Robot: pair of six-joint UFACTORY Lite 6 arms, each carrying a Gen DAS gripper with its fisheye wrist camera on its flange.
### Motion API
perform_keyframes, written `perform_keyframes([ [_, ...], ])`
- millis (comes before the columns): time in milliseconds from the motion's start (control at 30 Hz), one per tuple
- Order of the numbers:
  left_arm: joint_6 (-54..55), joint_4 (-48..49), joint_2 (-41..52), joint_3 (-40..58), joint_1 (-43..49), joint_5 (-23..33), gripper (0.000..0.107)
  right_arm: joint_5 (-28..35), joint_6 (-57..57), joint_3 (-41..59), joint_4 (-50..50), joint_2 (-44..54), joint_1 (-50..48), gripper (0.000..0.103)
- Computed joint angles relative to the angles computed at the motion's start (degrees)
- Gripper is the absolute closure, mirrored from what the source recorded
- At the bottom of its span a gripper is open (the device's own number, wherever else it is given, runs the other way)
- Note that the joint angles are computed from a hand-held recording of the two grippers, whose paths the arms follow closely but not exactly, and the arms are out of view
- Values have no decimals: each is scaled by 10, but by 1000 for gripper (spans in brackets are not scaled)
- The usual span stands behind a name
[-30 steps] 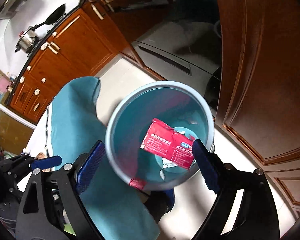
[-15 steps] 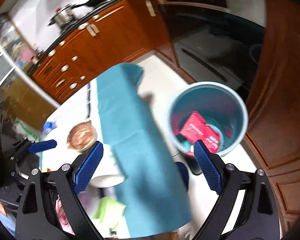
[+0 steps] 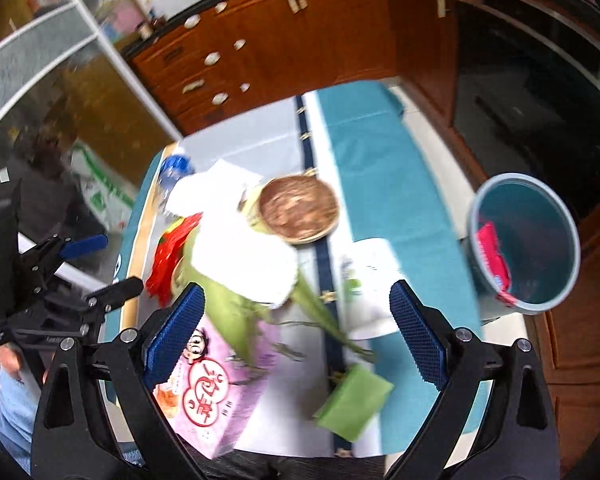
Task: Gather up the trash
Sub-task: 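Move both open tools back over the table trash, then grasp the white tissue with the right tool while the left tool grasps the red plastic bag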
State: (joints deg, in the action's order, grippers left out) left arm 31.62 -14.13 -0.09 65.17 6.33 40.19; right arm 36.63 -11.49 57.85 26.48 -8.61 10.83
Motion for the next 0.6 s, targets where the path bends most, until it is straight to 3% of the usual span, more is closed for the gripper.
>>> perform_keyframes([
  [300, 119, -45, 93, -36, 117, -79, 8, -32, 111, 75, -63, 130, 107, 13],
  [600, 197, -103, 180, -2, 141, -93, 8, -27, 136, 135, -70, 204, 128, 13],
])
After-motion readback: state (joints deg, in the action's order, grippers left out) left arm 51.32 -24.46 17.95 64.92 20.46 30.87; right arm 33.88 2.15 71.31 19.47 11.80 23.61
